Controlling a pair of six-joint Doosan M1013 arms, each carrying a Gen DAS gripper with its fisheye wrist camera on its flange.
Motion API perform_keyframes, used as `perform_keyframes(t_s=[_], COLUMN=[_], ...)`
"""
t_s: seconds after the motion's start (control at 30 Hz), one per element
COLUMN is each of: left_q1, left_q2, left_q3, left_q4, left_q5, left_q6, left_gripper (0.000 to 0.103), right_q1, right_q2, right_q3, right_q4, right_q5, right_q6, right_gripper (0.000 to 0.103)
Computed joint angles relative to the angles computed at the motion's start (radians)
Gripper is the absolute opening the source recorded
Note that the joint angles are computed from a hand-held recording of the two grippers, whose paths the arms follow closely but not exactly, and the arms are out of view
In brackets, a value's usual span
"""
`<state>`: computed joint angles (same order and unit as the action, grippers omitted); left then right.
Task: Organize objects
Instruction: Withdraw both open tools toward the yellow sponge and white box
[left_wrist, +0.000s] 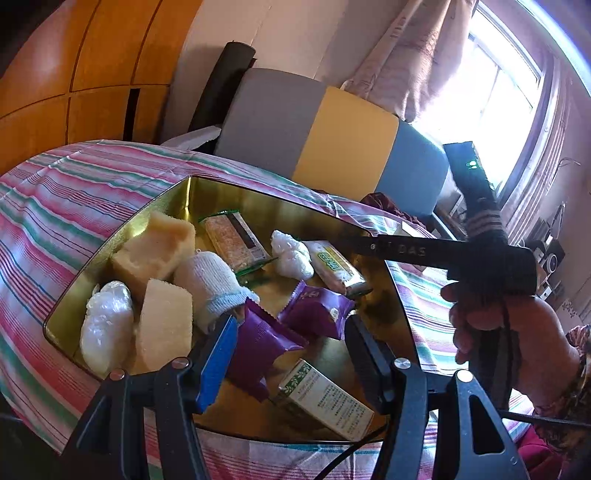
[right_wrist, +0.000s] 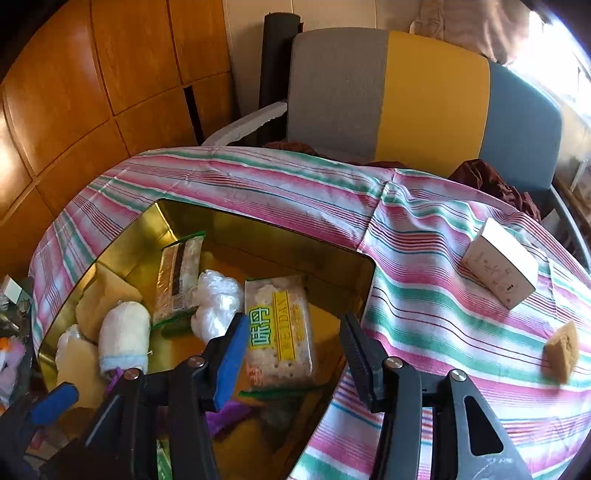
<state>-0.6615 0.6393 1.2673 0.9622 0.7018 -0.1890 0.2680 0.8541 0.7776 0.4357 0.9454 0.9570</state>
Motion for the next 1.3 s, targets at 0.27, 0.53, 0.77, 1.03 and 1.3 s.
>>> perform_keyframes(t_s=[0.27, 0.53, 0.77, 1.03, 1.3], left_q1=[-0.008, -0.025, -0.034, -0.041, -0.042], left_q2=[0.012, 0.038, 0.081, 0.136, 0.186], left_q3=[-0.029, -0.091, -0.177, -0.284, -0.382], left_q4=[-0.043, -0.091, -0.193, -0.343, -0.468], left_q5=[-0.022, -0.027, -0.027, -0.041, -0.003], left_q6=[0.080, 0.219, 0.393, 0.622, 0.779], left_gripper=[0.061, 0.061, 0.061, 0.061, 0.061], right_q1=[-0.029, -0.075, -0.137, -0.205, -0.239], right_q2=[-0.039, -0.059, -0.057, -0.019, 0.103], right_q3=[0.064, 0.110, 0.147, 0.121, -0.121], right_q4=[0.022, 0.012, -0.016, -0.162, -0.181], right_q5=[-0.026, -0.052, -0.076, -0.139, -0.128], right_q6=[-0.017, -0.014, 0.063, 0.261, 0.423], right_gripper=[0.059, 0.064, 0.072, 0.082, 0.092])
